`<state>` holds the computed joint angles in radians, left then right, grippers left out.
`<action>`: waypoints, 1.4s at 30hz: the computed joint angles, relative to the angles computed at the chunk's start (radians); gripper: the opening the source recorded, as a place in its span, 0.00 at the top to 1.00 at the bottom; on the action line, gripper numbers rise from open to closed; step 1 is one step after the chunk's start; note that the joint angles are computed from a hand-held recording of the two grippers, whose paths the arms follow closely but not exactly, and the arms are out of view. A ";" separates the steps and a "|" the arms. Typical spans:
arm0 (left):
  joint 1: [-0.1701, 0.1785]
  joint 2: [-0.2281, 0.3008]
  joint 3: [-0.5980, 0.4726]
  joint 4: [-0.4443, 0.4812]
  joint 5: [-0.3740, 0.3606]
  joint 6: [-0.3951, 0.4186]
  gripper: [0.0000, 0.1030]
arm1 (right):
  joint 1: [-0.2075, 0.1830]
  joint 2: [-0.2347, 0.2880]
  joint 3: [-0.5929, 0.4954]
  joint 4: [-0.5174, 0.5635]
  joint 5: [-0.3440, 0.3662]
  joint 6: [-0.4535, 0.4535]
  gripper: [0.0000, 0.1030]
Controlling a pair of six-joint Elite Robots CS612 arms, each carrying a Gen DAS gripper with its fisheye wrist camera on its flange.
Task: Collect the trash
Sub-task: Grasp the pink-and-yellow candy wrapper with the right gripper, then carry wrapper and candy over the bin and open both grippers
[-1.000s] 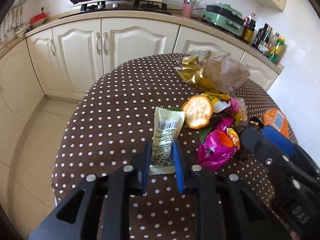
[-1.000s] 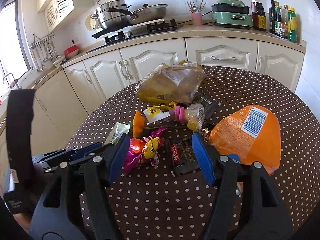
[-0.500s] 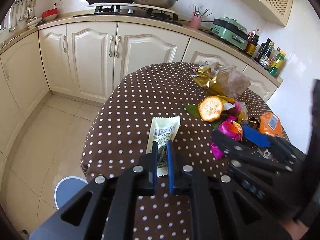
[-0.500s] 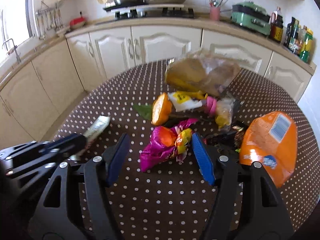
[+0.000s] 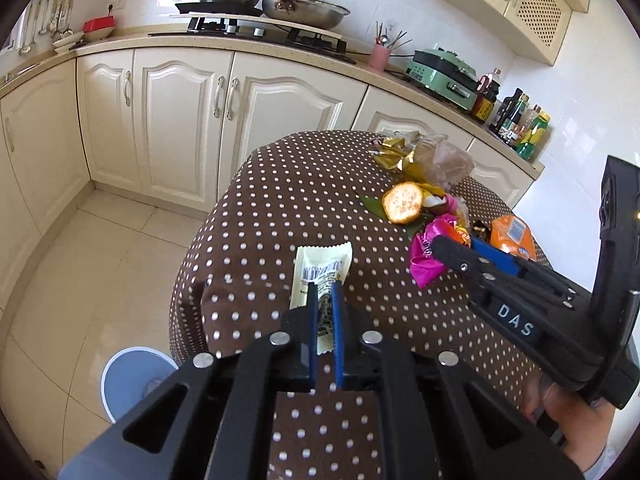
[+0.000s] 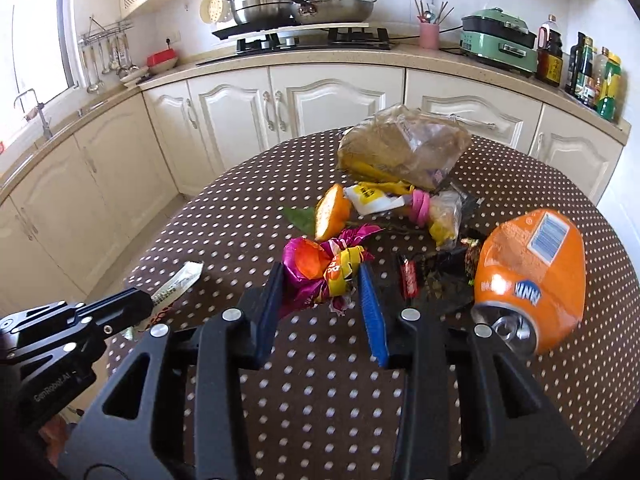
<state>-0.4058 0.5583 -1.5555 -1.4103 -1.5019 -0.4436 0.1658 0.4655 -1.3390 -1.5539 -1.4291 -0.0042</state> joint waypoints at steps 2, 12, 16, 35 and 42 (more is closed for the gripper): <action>-0.003 0.005 -0.010 0.006 0.008 0.002 0.94 | -0.002 0.008 -0.017 0.000 0.018 0.008 0.64; -0.015 0.013 -0.048 0.057 0.003 0.057 0.94 | 0.001 0.026 -0.059 0.003 0.096 0.020 0.64; -0.027 0.023 -0.060 0.079 0.060 0.061 0.76 | -0.003 0.031 -0.069 0.002 0.101 0.036 0.64; -0.013 0.037 -0.076 0.062 0.128 -0.005 0.88 | 0.015 0.029 -0.067 -0.005 0.152 0.024 0.64; 0.029 0.070 -0.157 0.101 0.185 -0.117 0.88 | 0.069 0.011 -0.021 -0.039 0.211 -0.018 0.64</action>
<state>-0.3770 0.6279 -1.7121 -1.3098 -1.3169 -0.5609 0.2351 0.4768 -1.3595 -1.5927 -1.2182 -0.0220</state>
